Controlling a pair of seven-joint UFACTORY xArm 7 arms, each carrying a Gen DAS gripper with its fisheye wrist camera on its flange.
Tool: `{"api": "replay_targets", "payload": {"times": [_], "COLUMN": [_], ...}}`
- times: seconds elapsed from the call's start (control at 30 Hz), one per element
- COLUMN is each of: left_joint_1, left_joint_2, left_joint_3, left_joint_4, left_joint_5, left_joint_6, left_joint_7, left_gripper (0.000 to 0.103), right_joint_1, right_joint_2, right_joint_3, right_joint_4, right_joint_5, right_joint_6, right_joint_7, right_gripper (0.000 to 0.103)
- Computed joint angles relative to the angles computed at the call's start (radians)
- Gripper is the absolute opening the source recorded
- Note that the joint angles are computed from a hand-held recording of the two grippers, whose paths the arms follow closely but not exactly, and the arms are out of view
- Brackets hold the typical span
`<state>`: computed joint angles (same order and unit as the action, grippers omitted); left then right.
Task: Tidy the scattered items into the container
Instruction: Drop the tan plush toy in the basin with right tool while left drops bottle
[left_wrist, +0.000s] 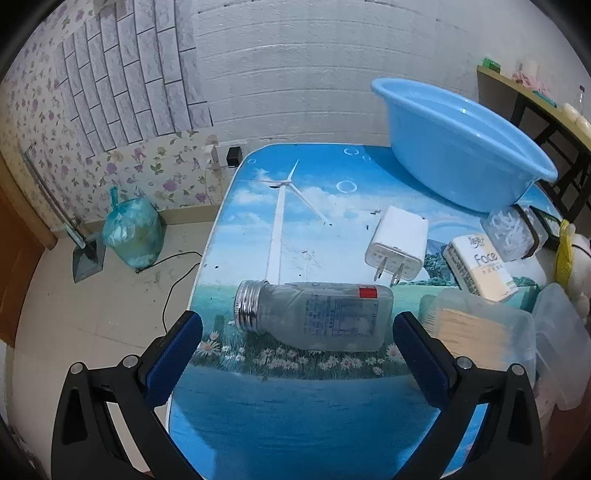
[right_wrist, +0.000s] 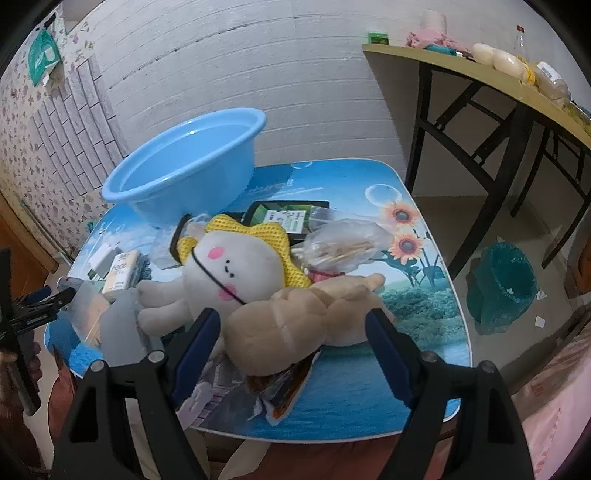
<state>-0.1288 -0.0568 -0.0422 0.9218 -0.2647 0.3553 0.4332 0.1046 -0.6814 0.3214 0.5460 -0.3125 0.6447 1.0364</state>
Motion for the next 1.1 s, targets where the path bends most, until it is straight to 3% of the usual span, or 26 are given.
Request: {"api": "replay_targets", "payload": {"times": [0.1, 0.23, 0.33, 0.43, 0.6, 0.97, 1.1], "left_joint_1": [-0.001, -0.004, -0.005, -0.003, -0.009, -0.037, -0.06], "left_joint_2": [0.02, 0.028, 0.028, 0.028, -0.003, -0.077, -0.092], "left_joint_3": [-0.005, -0.004, -0.005, -0.001, 0.002, 0.023, 0.032], "left_joint_4": [0.005, 0.013, 0.013, 0.023, 0.009, 0.033, 0.073], "left_joint_5": [0.019, -0.062, -0.108, -0.167, -0.243, -0.272, -0.306], "left_joint_6": [-0.013, -0.015, -0.025, 0.002, 0.002, 0.039, 0.075], "left_joint_7": [-0.002, 0.066, 0.106, 0.159, 0.235, 0.236, 0.251], "left_gripper": [0.103, 0.103, 0.101, 0.084, 0.084, 0.084, 0.084], "right_joint_1": [0.002, 0.007, 0.019, 0.011, 0.032, -0.009, -0.019], "right_joint_2": [-0.012, 0.022, 0.066, 0.081, 0.052, -0.01, -0.001], "right_joint_3": [0.014, 0.016, 0.01, 0.026, -0.005, 0.018, 0.002], "right_joint_4": [0.002, 0.017, 0.033, 0.047, 0.02, 0.049, 0.073], "right_joint_5": [-0.015, -0.023, -0.02, -0.053, -0.043, -0.082, -0.073], "right_joint_6": [-0.002, -0.004, 0.006, 0.035, 0.01, -0.031, -0.097], "right_joint_7": [-0.002, -0.023, -0.04, -0.034, -0.04, -0.074, -0.102], "right_gripper": [0.082, 0.081, 0.065, 0.058, 0.053, 0.051, 0.051]}}
